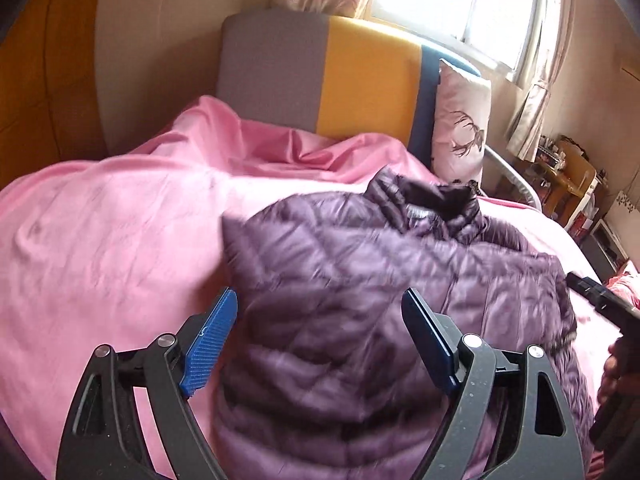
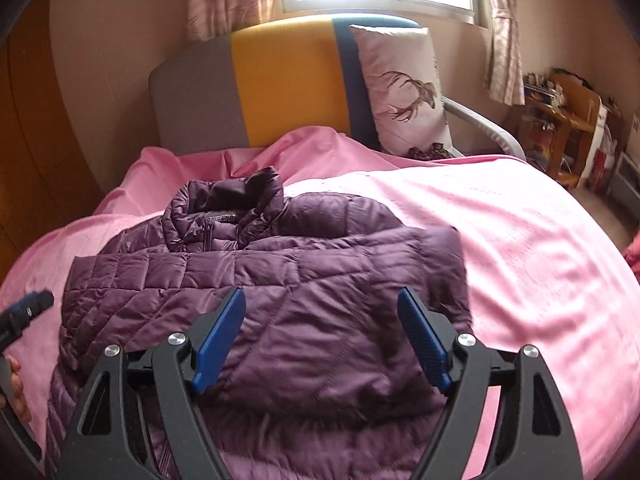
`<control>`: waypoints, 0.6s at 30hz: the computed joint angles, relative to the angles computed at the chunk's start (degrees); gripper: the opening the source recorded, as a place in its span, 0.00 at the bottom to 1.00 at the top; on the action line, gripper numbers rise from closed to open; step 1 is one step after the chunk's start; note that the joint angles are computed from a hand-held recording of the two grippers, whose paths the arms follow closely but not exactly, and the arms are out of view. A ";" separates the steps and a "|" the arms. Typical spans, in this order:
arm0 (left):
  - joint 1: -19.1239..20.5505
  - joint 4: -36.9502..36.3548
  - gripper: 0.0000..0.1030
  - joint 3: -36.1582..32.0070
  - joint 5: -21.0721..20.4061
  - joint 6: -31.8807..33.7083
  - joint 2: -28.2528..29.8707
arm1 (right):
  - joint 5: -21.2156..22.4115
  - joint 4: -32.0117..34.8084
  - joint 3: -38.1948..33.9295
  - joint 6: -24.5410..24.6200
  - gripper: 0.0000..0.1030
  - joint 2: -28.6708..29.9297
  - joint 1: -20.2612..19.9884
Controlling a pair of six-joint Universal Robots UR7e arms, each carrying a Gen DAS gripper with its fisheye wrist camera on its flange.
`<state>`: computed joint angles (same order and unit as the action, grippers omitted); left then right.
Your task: Fold large clothes
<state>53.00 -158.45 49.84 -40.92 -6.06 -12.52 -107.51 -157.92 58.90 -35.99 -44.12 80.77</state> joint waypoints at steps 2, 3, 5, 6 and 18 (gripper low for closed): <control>0.60 4.63 0.81 -6.38 -0.66 -0.64 3.00 | -1.64 2.61 -4.94 0.35 0.76 3.37 0.29; 0.93 6.60 0.81 -9.17 -0.75 -1.22 4.38 | -2.36 3.62 -7.01 0.40 0.76 4.72 0.21; 2.03 13.01 0.81 -16.85 -0.71 -3.23 8.08 | -4.22 6.05 -11.48 0.75 0.76 7.61 -0.10; 2.62 16.40 0.81 -19.75 -0.50 -4.70 9.46 | -4.58 6.43 -12.33 0.58 0.76 8.20 -0.41; 4.83 17.65 0.82 -21.30 -0.43 -5.33 12.10 | -3.40 8.20 -15.29 -1.78 0.76 11.45 -2.60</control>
